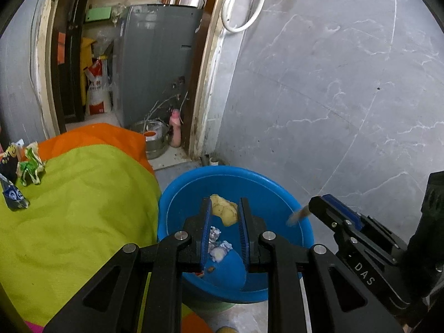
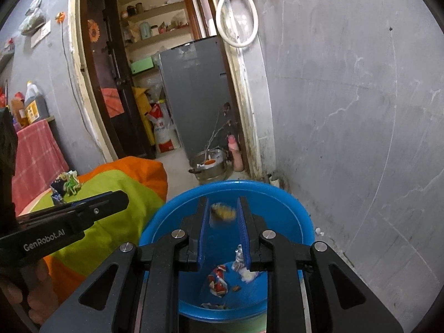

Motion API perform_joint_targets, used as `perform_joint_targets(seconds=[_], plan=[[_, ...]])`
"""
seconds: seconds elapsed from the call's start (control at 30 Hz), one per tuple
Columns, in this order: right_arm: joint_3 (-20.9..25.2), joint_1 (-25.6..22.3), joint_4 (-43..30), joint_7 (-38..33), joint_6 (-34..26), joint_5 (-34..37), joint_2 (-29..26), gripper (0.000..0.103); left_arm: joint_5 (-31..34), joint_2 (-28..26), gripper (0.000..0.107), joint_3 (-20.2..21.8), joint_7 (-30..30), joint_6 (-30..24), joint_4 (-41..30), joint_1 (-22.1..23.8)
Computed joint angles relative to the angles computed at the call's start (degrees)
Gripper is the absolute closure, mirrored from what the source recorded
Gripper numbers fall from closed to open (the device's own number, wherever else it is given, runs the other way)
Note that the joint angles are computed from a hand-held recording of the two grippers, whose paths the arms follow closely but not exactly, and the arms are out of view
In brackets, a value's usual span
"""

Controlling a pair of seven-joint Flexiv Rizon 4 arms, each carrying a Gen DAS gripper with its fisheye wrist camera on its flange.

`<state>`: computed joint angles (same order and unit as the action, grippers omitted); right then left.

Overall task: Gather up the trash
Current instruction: 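Carry both items over the blue basin and open both tools to drop them, then move both tools back over the blanket toward the blue bag and green wrapper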

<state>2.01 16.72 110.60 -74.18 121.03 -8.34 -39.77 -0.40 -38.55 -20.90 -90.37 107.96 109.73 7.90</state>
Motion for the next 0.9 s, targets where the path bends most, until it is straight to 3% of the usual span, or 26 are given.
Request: perform_joint_targets(seconds=[0.17, 0.23, 0.3, 0.37, 0.43, 0.5, 0.6, 0.73, 0.83, 0.9], plan=[[0.3, -0.4, 0.1, 0.4, -0.6, -0.2, 0.3, 0.084, 0.4, 0.0, 0.088, -3.0, -0.5, -0.8, 0.5, 2.9], [-0.2, 0.2, 0.4, 0.1, -0.5, 0.4, 0.8, 0.084, 0.3, 0.3, 0.076, -3.1, -1.0, -0.4, 0.9, 3.0], [-0.2, 0.2, 0.3, 0.0, -0.4, 0.5, 1.0, 0.081, 0.8, 0.7, 0.075, -3.6, -1.8, 0.9, 1.7, 3.8], [-0.8, 1.0, 0.7, -0.5, 0.4, 1.5, 1.6, 0.07, 1.8, 1.3, 0.074, -4.2, -2.8, 2.0, 2.6, 4.8], [-1.2, 1.8, 1.3, -1.3, 1.7, 2.6, 2.3, 0.07, 2.8, 2.3, 0.066, -4.3, -4.0, 3.7, 3.7, 5.6], [-1.9, 2.9, 1.8, -2.4, 2.6, 3.9, 3.3, 0.069, 3.7, 3.6, 0.055, -3.1, -5.7, 6.1, 5.0, 5.6], [-3.0, 5.3, 2.6, -4.6, 4.1, 6.7, 4.9, 0.056, 5.9, 5.9, 0.043, -1.7, -8.6, 9.2, 7.0, 6.4], [-3.1, 7.2, 3.2, -7.0, 5.5, 9.5, 6.8, 0.048, 7.5, 9.2, 0.012, 2.7, -12.2, 13.4, 9.5, 5.7], [-3.0, 8.6, 3.4, -8.6, 6.1, 11.5, 8.1, 0.028, 6.6, 11.8, 0.006, 8.6, -13.4, 17.2, 11.8, 2.6], [-2.9, 9.7, 3.6, -9.6, 6.9, 13.0, 8.8, 0.024, 5.0, 13.5, 0.006, 12.5, -13.0, 18.5, 13.5, 0.3]])
